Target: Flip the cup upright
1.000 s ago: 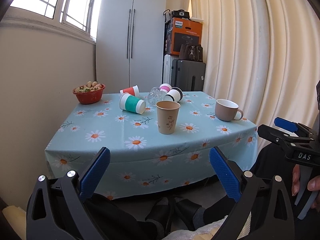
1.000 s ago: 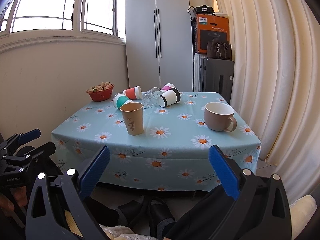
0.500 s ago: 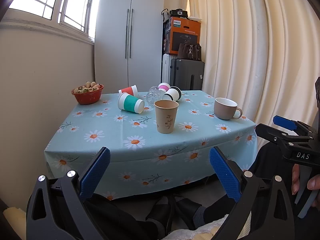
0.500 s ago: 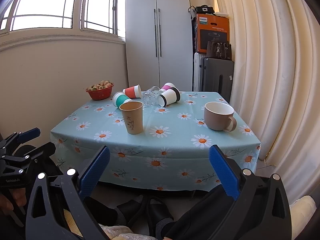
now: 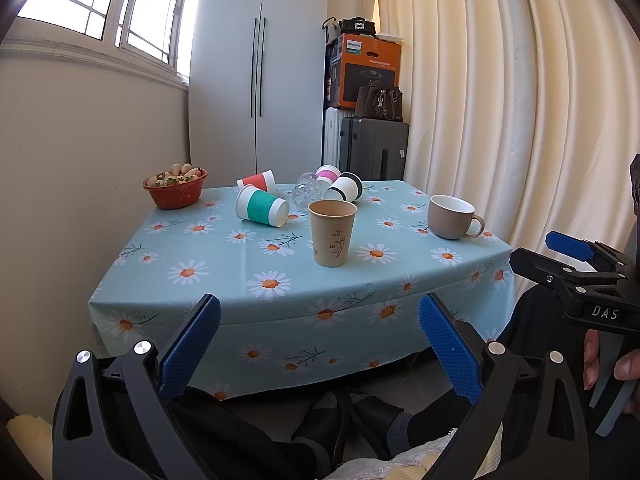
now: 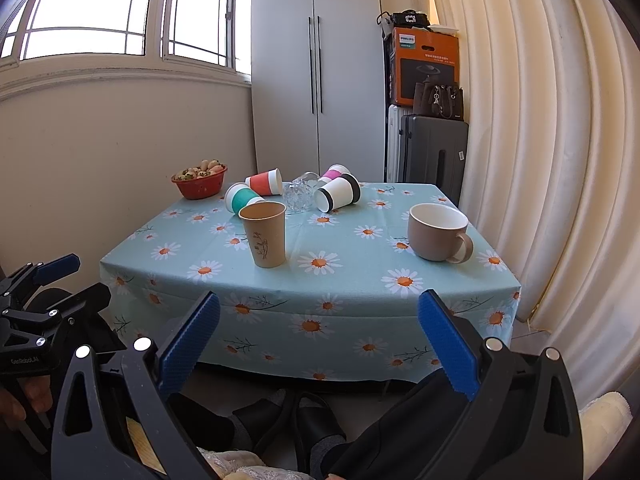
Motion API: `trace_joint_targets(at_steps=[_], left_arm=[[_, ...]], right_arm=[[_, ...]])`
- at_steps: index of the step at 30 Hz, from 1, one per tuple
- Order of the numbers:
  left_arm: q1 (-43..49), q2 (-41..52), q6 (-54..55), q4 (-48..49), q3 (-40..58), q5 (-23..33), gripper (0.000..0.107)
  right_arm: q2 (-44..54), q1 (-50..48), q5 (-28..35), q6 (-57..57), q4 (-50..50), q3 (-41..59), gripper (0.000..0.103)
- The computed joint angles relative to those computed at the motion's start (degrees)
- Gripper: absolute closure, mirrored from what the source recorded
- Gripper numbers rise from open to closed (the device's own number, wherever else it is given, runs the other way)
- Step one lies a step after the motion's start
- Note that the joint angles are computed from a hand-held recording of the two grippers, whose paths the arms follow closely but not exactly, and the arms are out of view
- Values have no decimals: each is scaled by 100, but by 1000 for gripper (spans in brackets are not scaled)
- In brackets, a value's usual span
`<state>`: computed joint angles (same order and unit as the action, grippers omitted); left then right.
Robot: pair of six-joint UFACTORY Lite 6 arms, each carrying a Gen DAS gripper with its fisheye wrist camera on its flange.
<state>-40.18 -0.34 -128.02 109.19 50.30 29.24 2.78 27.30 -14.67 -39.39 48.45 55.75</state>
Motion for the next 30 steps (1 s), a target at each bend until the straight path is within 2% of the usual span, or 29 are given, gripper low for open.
trace_joint_targets(at_steps=[30], left_arm=[[-2, -5, 29, -9, 3, 0, 10]], right_arm=[[-15, -43, 31, 39, -64, -19, 5]])
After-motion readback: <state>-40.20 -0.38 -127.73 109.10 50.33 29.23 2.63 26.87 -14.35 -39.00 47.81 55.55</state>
